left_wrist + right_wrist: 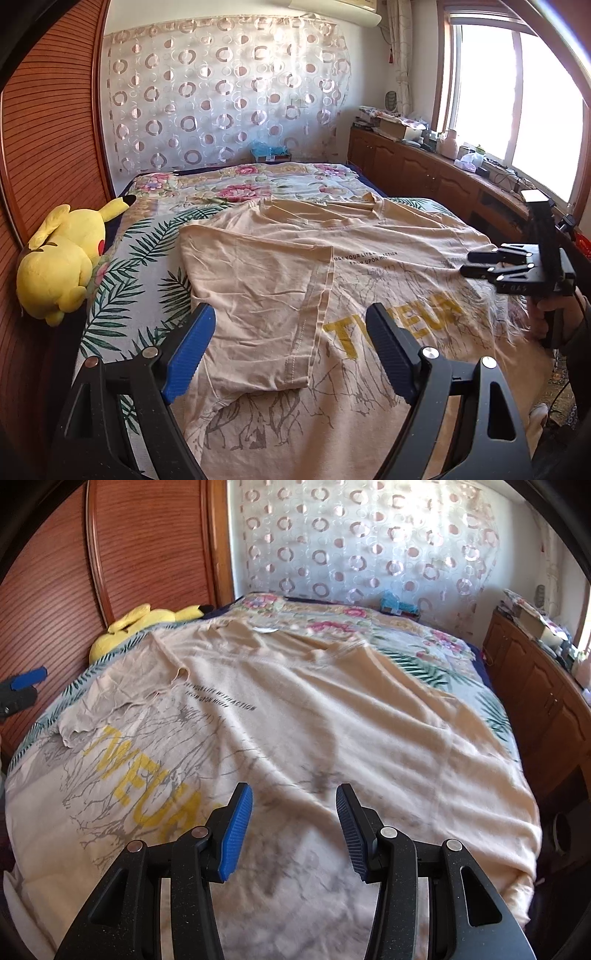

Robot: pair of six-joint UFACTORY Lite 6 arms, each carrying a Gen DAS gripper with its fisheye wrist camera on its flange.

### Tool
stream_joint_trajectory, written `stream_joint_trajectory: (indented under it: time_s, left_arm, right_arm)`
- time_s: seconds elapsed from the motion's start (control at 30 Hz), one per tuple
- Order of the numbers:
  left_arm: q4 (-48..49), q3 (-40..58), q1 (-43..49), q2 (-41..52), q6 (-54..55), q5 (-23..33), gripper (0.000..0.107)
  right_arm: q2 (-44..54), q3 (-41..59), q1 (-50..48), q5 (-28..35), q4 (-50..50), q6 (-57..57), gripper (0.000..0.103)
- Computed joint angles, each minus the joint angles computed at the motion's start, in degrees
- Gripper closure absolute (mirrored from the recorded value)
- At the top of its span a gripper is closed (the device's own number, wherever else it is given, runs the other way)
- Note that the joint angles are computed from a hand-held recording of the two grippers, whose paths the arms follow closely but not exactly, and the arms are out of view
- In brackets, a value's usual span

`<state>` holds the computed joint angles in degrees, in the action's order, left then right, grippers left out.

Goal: Fold small clothes

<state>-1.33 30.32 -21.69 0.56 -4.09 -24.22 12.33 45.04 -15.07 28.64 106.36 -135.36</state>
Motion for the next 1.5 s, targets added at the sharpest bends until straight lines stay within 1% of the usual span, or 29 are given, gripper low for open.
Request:
stream_joint_trajectory:
  time_s: [0.1, 0.17, 0.3, 0.4, 0.57, 0.73, 0.77, 0.93, 1.07, 1.13, 1.23, 1.3, 1.37, 1.4, 1.47, 1.5]
  left_arm:
    - [-1.0, -0.1, -1.2, 0.6, 0.5, -0.5, 0.023]
    - [-0.8, 0.3, -1.8, 1.3, -0.2, -0.6, 0.023]
    - [-1.0, 0.9, -2.8, 2.7, -0.5, -0.7, 0.023]
    - [-1.5, 1.2, -3.7, 3.3, -0.3, -0.8, 0.023]
    - [-2.1, 1.8, -4.8, 4.8, -0.3, -0.8, 0.023]
    - [-2.2, 2.2, -5.2, 5.7, -0.2, -0.5, 0.023]
    - [-2.2, 2.3, -5.3, 5.8, -0.2, -0.5, 0.023]
    - [-2.3, 2.5, -5.5, 6.4, -0.4, -0.5, 0.023]
    - [-1.9, 3.0, -5.5, 7.4, -0.8, -0.7, 0.023]
    - [-2.1, 3.8, -5.4, 8.6, -0.7, -0.6, 0.023]
    - [-2.4, 5.0, -5.5, 10.5, -0.7, -0.4, 0.023]
    - [-1.5, 5.4, -5.3, 11.2, -1.3, -0.4, 0.023]
    - [-1.6, 5.5, -5.5, 11.7, -1.1, -0.6, 0.023]
    - [-1.7, 5.6, -5.5, 11.9, -1.1, -0.6, 0.023]
    - [-1.6, 5.6, -5.5, 12.2, -1.1, -0.7, 0.023]
    - [-1.6, 5.6, -5.5, 12.4, -1.1, -0.8, 0.023]
  right_arm:
    - [-2.0, -1.2, -8.2, 3.4, -3.4, 1.2, 0.054]
    - [-1.4, -0.2, -14.0, 5.8, -6.7, 3.0, 0.054]
    - [2.7, 4.3, -23.6, 8.2, -10.6, 5.1, 0.054]
    - [6.8, 8.4, -27.8, 8.5, -13.1, 7.1, 0.054]
    - [14.4, 15.7, -30.9, 7.9, -17.1, 11.7, 0.054]
    - [21.1, 24.0, -31.2, 8.6, -24.8, 21.8, 0.054]
    - [21.2, 24.7, -30.9, 8.7, -26.3, 23.9, 0.054]
    - [26.4, 31.8, -30.9, 11.3, -31.8, 31.6, 0.054]
    - [28.7, 34.5, -31.8, 15.0, -35.1, 35.8, 0.057]
    - [29.0, 35.0, -32.4, 16.3, -36.1, 36.5, 0.059]
    - [30.1, 36.6, -33.1, 18.7, -37.5, 37.5, 0.072]
    - [28.4, 34.3, -33.0, 17.3, -36.4, 35.2, 0.079]
    - [26.9, 32.3, -32.7, 15.7, -35.5, 33.0, 0.084]
    - [26.7, 32.2, -32.8, 15.4, -35.5, 32.6, 0.089]
    - [26.4, 32.2, -32.9, 15.4, -35.9, 32.8, 0.096]
    - [26.0, 31.9, -33.0, 15.5, -35.8, 32.4, 0.097]
